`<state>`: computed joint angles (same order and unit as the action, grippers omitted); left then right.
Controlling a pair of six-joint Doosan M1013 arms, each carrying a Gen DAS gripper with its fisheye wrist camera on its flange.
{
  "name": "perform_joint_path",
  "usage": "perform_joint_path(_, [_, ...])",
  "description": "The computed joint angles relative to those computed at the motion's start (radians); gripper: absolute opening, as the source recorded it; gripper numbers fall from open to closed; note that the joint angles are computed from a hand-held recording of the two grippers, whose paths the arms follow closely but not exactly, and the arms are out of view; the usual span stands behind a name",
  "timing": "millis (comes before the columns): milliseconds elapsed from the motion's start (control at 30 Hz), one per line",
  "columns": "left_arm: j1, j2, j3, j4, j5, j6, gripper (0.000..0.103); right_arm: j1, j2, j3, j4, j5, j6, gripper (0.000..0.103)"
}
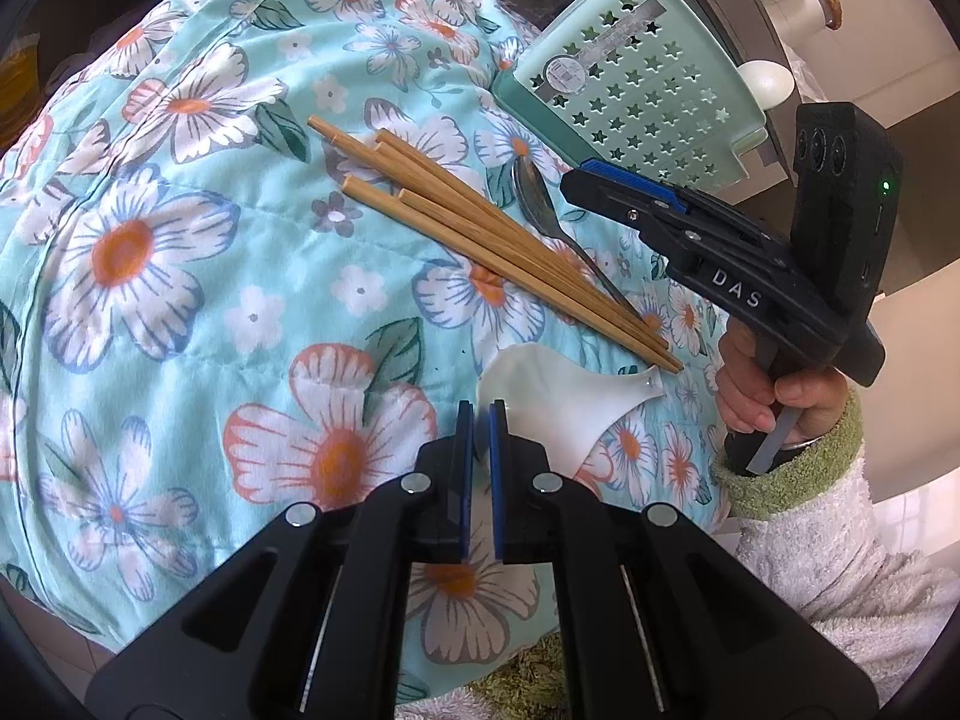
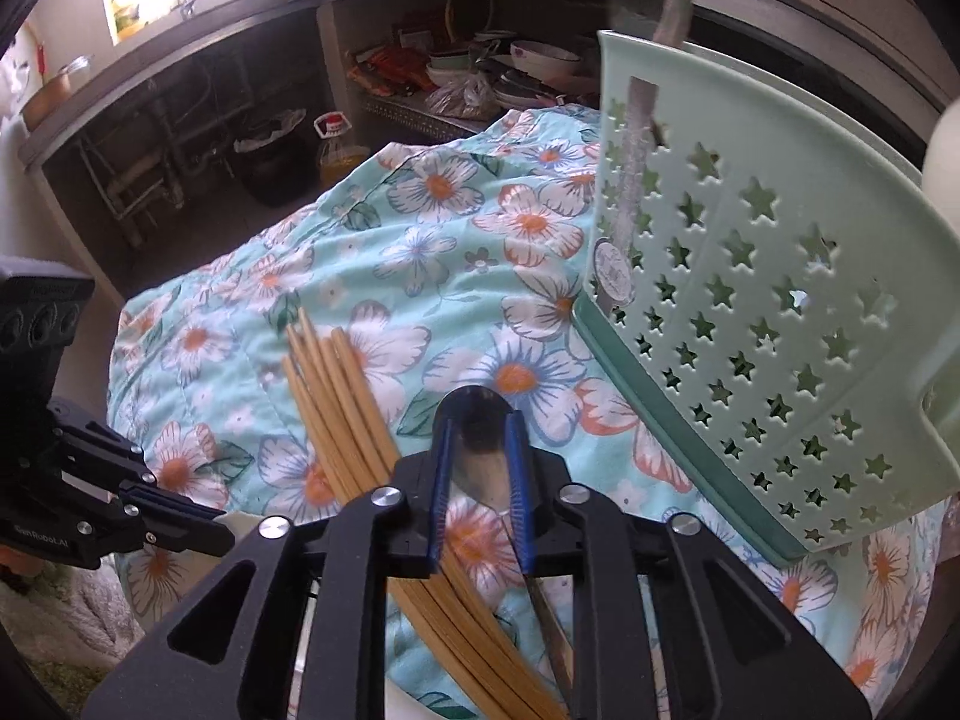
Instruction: Organize utensils
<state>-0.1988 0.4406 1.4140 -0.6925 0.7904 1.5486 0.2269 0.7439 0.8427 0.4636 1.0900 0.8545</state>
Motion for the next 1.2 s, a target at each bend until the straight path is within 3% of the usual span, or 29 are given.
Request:
perform_joint_path(67, [0.0, 0.0, 0.0, 0.0, 0.0, 0.001, 0.004, -0.011, 0.026, -0.037, 0.042, 0.042, 0.022, 0.034])
perform_joint_path(267, [-0.001, 0.004, -0.007, 0.009, 0.005, -0.006, 0.004, -0.016, 0.104, -0.14, 0.074, 0.166, 0.055, 0.037])
perform_joint_path(367, [-0.002, 0.007, -0.01, 0.012, 0.006, -0.011, 0.004, -0.002, 0.093, -0.115, 0.038, 0.136, 0.019, 0.036])
perform_joint_path(433, [-0.002, 0.007, -0.01, 0.011, 0.005, -0.013, 0.004, 0.004, 0.082, -0.1, 0.015, 0.111, 0.01, 0.025])
perform_joint_path(567, [-0.003, 0.008, -0.012, 0.016, 0.003, -0.018, 0.004, 0.018, 0.045, -0.037, -0.041, 0.024, -0.029, 0.017])
perform_joint_path(867, [-0.003, 0.008, -0.012, 0.018, 0.001, -0.019, 0.004, 0.038, -0.033, 0.08, -0.098, -0.118, -0.184, 0.008])
perform_joint_path(1200, [-0.002, 0.006, -0.011, 0.023, 0.0, -0.021, 0.004, 0.056, -0.062, 0.12, -0.153, -0.125, -0.295, 0.008])
